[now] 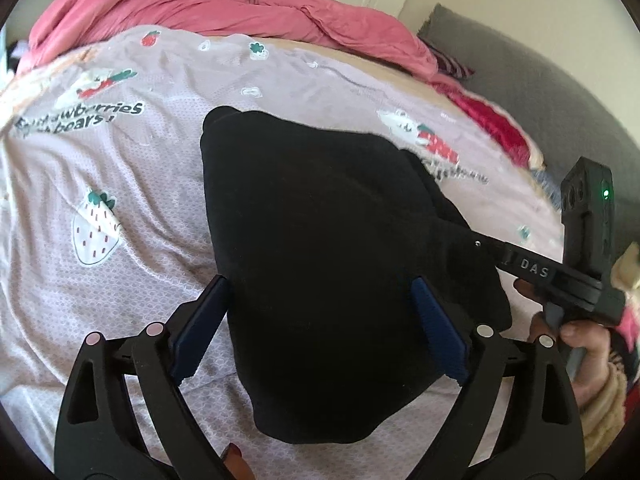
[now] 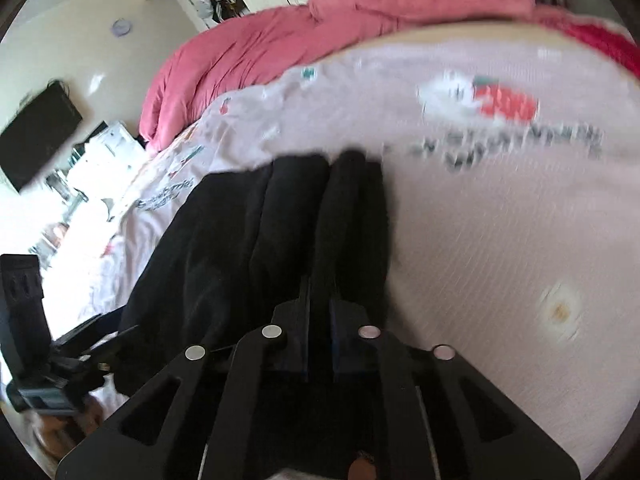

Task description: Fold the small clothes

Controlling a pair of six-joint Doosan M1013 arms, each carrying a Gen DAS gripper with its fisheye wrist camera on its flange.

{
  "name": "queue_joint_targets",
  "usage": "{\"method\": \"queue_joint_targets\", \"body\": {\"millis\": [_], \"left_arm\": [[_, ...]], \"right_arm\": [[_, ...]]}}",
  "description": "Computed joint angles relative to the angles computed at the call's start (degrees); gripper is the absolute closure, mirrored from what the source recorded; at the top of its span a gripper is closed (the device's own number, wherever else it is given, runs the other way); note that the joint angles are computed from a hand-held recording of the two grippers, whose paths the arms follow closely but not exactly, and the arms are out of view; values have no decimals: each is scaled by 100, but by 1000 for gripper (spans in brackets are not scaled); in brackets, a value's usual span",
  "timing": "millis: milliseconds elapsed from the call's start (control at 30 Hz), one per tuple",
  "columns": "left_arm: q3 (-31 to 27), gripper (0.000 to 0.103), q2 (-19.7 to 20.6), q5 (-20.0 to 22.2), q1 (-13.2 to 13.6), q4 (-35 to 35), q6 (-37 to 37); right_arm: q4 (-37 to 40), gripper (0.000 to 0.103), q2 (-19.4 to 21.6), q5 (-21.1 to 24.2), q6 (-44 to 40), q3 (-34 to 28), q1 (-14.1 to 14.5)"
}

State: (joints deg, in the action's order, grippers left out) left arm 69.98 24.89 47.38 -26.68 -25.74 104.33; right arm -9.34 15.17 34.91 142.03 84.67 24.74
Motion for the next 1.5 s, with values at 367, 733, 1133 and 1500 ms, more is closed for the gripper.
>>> {"method": "queue_joint_targets", "body": {"millis": [367,733,1133,1500], "left_arm": [[52,16,-32,-16,-42,161,-14],[144,16,-180,57,101,-385,100],[808,10,-845,-710,113,-210,302],[1261,9,-1276,-1102,175,-304,640]], "right_arm": [[-798,52,-403,-432,1248,285,144],[-2664,19,-612,456,2214,215,728],[-4573,5,-757,1311,3373,298,1382],[-5333,5,-635,2049,3676,164,1834]]}}
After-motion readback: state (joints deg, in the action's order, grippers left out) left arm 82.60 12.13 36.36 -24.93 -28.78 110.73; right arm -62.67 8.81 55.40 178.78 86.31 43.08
